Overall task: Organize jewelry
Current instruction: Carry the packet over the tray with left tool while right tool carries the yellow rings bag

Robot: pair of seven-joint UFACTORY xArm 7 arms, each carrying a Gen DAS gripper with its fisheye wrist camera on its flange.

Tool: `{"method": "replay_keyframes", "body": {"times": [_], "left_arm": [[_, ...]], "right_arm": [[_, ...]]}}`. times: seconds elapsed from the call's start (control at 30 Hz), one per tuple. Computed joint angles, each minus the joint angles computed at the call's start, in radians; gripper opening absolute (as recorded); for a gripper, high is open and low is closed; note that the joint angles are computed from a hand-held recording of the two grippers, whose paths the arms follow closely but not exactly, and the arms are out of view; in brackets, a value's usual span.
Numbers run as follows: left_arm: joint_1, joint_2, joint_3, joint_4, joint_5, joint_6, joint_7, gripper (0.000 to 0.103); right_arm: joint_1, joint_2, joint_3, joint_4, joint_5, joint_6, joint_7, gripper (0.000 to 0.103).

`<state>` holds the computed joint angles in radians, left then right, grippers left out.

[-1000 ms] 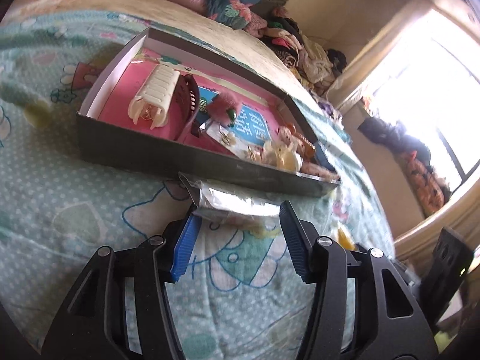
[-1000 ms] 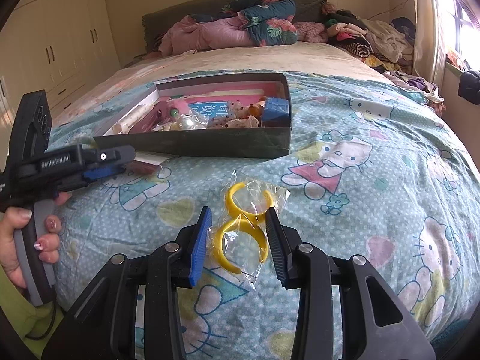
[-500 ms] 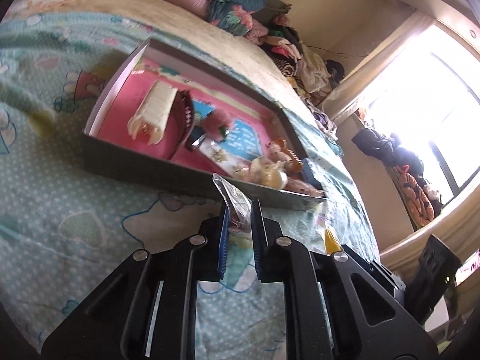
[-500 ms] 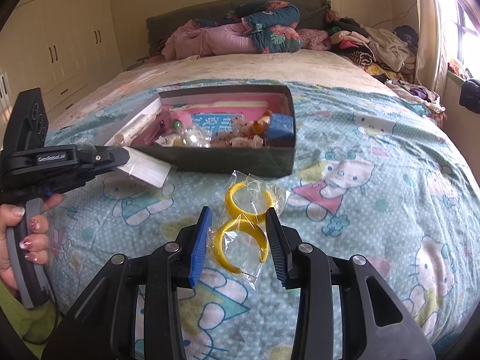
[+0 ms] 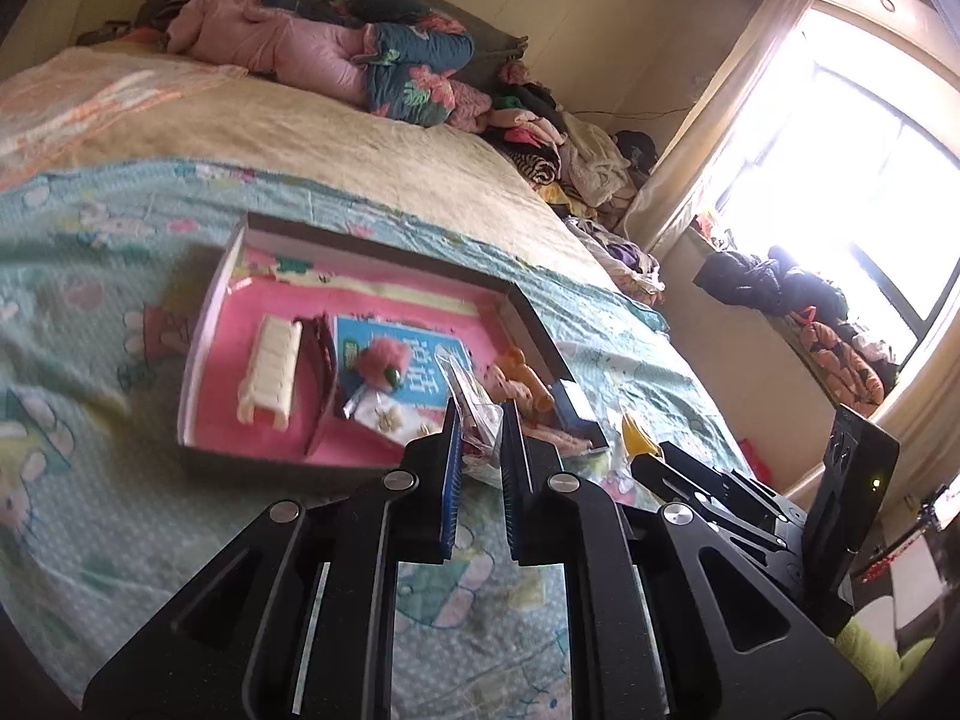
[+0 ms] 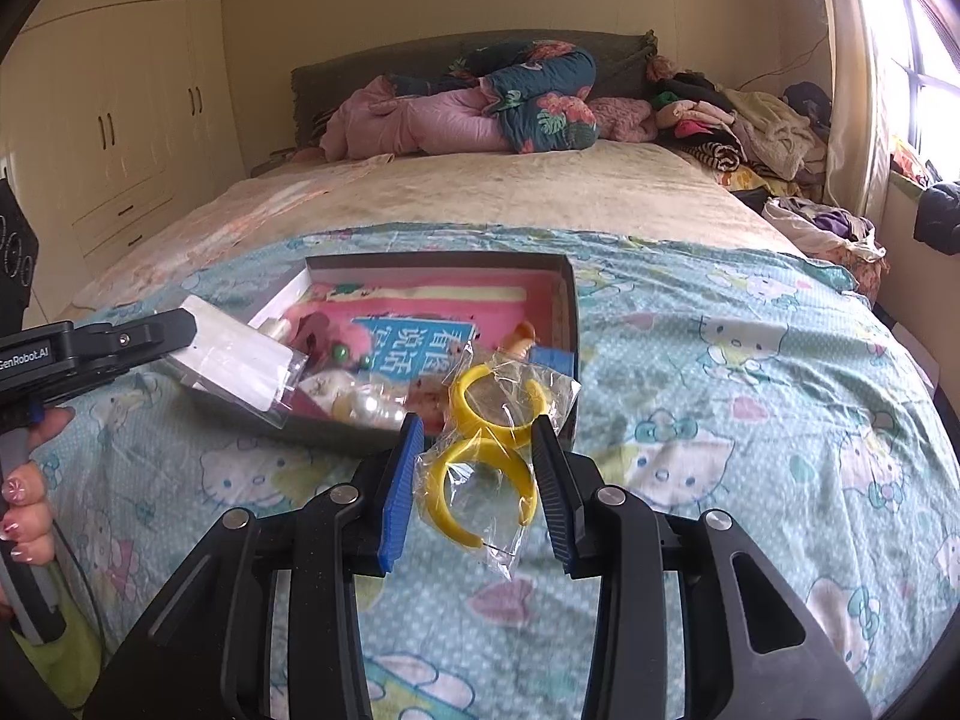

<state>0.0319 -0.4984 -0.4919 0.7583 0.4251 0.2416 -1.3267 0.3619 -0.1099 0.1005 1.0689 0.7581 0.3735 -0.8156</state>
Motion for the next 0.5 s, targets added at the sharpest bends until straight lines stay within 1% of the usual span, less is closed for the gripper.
{"method": "replay_keyframes", "body": {"times": [0.27,0.37,0.5], "left_arm": [[0.057,0.052,0.008,0.069,0.074,0.054,0.012,0.006],[0.064,0.083,0.022,0.089,0.112,0.069,0.005,0.006],[0.047,0.128,0.055,0.11,0.149,0.078,-0.01,0.006]], "right_arm": [[-0.013,0.092,0.034,0.101,-0.048,-0.006,0.036,0.035],[-0.021,0.129,0.051,0.14,-0.067,-0.007,0.047,0.035],[-0.034,0.185,0.076,0.204,-0.102,-0.004,0.066,0.035]]}}
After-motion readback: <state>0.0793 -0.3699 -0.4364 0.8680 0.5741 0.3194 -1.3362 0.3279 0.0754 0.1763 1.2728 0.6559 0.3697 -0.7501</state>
